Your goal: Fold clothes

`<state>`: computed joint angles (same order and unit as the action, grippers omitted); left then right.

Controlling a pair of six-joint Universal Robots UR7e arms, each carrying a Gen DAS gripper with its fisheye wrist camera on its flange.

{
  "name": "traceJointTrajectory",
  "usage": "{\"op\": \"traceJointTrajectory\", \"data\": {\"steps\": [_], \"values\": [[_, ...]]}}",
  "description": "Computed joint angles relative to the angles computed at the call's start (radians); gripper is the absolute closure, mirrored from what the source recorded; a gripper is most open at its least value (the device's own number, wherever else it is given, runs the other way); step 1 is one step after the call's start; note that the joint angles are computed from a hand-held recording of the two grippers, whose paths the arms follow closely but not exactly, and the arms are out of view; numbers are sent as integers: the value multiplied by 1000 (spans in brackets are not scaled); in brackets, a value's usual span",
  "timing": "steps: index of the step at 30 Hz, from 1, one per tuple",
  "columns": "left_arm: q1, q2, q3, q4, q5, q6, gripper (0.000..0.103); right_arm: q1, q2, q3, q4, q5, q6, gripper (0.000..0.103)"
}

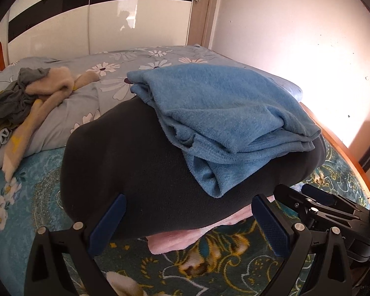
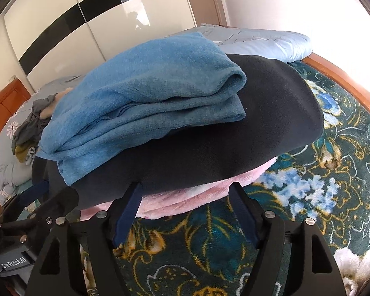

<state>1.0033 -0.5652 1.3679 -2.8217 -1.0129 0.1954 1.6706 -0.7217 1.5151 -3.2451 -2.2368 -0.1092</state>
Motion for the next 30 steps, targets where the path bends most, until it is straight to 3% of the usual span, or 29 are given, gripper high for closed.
{"op": "traceJointTrajectory", "data": {"steps": [2,8,15,30], "values": [[-2,7,-4,-10,14,6,0,0,7,-5,-17,-4,-10,18],[-2,22,8,-85,36,22,0,-5,13,-15,-31,-2,-20,15],[-1,35,17,-134,50,57,0,-14,18,-28,-26,-7,-27,4],[10,72,-50,-75,83,17,0,-21,25,-77,33,-15,-36,4]]}}
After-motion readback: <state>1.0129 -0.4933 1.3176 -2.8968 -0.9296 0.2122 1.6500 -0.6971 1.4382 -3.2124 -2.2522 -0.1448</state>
